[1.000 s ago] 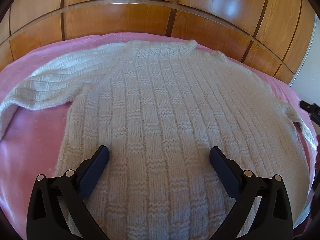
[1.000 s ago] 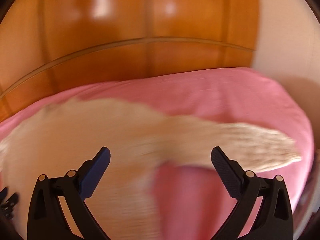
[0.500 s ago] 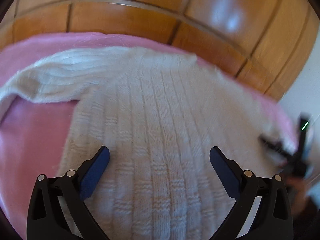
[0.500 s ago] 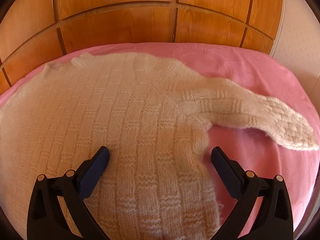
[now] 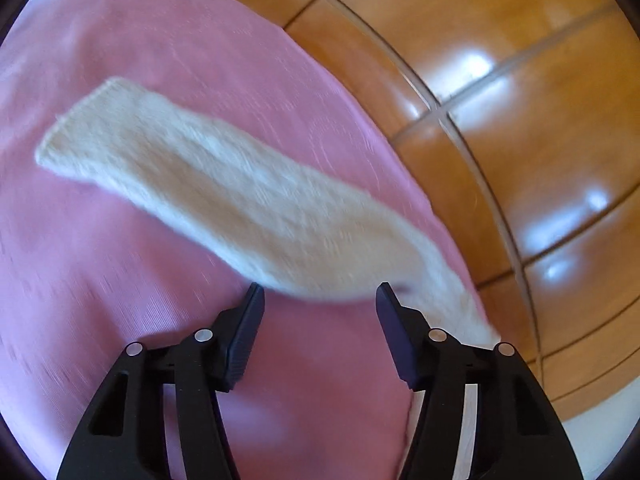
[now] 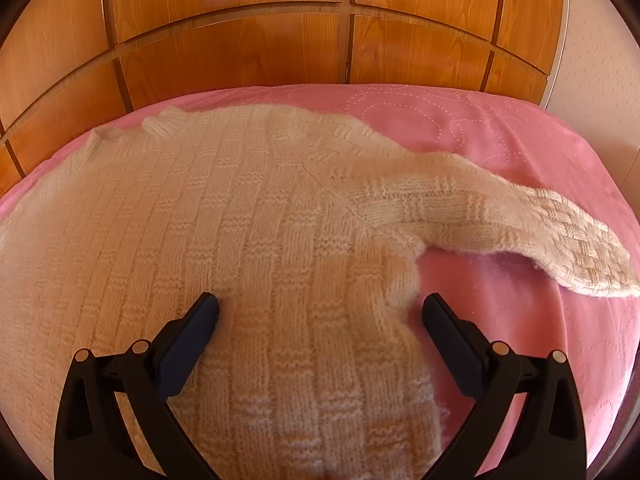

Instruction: Fold small clothes

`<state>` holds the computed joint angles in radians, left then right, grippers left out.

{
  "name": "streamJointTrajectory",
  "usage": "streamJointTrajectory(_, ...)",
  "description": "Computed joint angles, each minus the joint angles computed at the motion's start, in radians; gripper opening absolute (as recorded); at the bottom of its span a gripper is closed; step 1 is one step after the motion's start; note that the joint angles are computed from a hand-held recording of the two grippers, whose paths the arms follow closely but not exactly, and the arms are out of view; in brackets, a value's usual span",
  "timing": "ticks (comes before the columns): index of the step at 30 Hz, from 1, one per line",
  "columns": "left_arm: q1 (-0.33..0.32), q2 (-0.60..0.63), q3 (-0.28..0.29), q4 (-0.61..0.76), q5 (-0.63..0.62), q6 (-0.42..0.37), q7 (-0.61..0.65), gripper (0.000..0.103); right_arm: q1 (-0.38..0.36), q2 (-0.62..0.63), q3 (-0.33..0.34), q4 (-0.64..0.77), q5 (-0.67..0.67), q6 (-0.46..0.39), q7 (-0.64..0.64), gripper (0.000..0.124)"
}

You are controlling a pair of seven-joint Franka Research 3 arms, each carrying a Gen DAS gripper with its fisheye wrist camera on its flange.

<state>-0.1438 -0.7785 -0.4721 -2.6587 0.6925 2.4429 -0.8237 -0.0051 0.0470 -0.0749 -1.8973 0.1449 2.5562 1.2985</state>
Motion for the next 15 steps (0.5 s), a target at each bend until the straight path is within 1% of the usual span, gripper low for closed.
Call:
streamJointTrajectory(4,0.031,-0.08,0.016,-0.06,-0.017,-0.008,-0.095,0.058,0.0,0.0,0.0,0.0,0.006,-0.001,-0.002,0.101)
streamJointTrajectory(5,0.033,-0.082,0.034,-0.061,-0.029,-0.023,-0.083,0.051,0.0,0.0,0.0,0.0,0.006,0.0,-0.002,0.101)
streamJointTrajectory(6,0.024,-0.074,0.055,-0.053,-0.047,-0.045,-0.049,0.047,0.0,0.001,0.0,0.0,0.005,-0.001,-0.001,0.101)
streamJointTrajectory(7,0.017,-0.064,0.088,-0.048,-0.061,-0.053,0.0,0.032,0.0,0.001,0.0,0.0,0.005,-0.001,-0.001,0.101)
streamJointTrajectory(8,0.015,-0.045,0.11,-0.037,-0.073,-0.057,0.044,0.016,0.0,0.001,0.0,0.001,0.006,-0.002,-0.001,0.101)
streamJointTrajectory(9,0.006,-0.033,0.143,-0.018,-0.094,-0.093,0.119,0.01,0.0,0.001,0.0,0.001,0.007,-0.002,-0.001,0.101)
streamJointTrajectory(11,0.022,-0.054,0.162,-0.011,-0.092,-0.114,0.194,0.006,0.0,0.001,0.0,0.002,0.008,-0.004,-0.001,0.101)
streamJointTrajectory(13,0.059,-0.07,0.156,0.033,-0.053,-0.174,0.29,0.006,0.0,0.001,0.0,0.002,0.009,-0.005,-0.001,0.101)
streamJointTrajectory(15,0.079,-0.077,0.166,0.043,-0.025,-0.198,0.377,0.006,0.001,0.001,0.0,0.002,0.006,-0.004,0.0,0.101)
